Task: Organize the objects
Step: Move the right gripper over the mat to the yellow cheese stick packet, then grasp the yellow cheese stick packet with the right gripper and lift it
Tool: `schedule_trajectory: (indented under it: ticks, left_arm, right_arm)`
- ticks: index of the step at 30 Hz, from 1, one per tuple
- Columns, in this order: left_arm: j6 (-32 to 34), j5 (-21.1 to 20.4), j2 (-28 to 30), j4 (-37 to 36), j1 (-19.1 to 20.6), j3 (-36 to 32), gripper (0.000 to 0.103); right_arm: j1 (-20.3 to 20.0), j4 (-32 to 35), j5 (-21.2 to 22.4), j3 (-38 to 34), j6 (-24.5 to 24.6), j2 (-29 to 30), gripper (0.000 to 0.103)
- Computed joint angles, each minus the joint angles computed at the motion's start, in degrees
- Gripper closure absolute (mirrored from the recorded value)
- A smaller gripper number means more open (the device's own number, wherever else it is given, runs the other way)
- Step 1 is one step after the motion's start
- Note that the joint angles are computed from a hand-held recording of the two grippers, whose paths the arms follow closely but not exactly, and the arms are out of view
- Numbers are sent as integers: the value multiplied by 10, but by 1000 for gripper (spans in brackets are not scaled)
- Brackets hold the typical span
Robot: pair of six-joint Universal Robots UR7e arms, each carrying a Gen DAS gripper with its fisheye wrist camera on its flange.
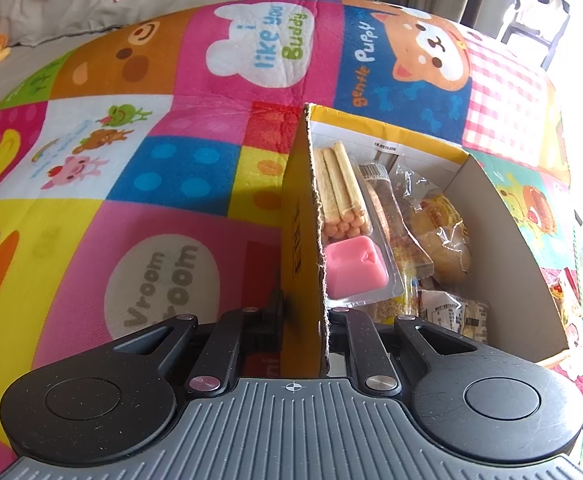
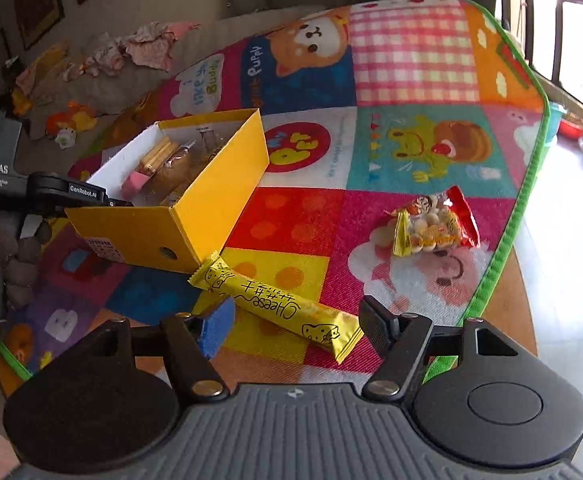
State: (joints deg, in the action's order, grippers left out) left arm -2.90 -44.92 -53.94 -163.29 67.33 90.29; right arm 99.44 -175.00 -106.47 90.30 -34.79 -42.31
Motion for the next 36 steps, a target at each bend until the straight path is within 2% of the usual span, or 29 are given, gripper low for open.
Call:
schedule_trajectory:
  ticks: [4,9,10,12,14,16,18,20,23,25,28,30,36]
  left_arm:
    - [1,0,0,0,0,0,89]
    - [1,0,0,0,0,0,89]
    - [1,0,0,0,0,0,89]
    - [0,-1,0,0,0,1,89]
    - [1,0,0,-2,0,1,89]
    - [0,-1,0,-5,0,2,89]
    - [-1,-2,-1,-7,0,3,89]
    - [-2,-1,0,-6,0,2,89]
    - [-1,-1,-1,-6,0,3,89]
    - [0,-1,-1,-6,0,3,89]
    - [2,1,0,-5,-1,3,89]
    - [2,2,0,-5,-1,3,89]
    - [9,5,1,-11,-2,4,90]
  right_arm:
    - [5,-10,-17,-18,-77,26,33]
    - [2,18,-6,-51,-101,53,34]
    - [2,25,-4,-55,-101,56,36]
    - [4,28,-14,-57,-107,60,56]
    - [5,26,-24,-53,-108,57,62]
    - [5,32,-46,-55,-80,52,66]
    - [3,38,-68,-58,-40,46,66]
    - [-2,50,-66,-48,-2,31,66]
    - [-9,83,-22,-23,31,1,66]
    - [-6,78,-1,-6,20,-8,66]
    - [4,46,-2,-1,-2,-3,63]
    - [6,46,-1,-8,1,2,53]
    - [9,15,-35,-39,2,40,52]
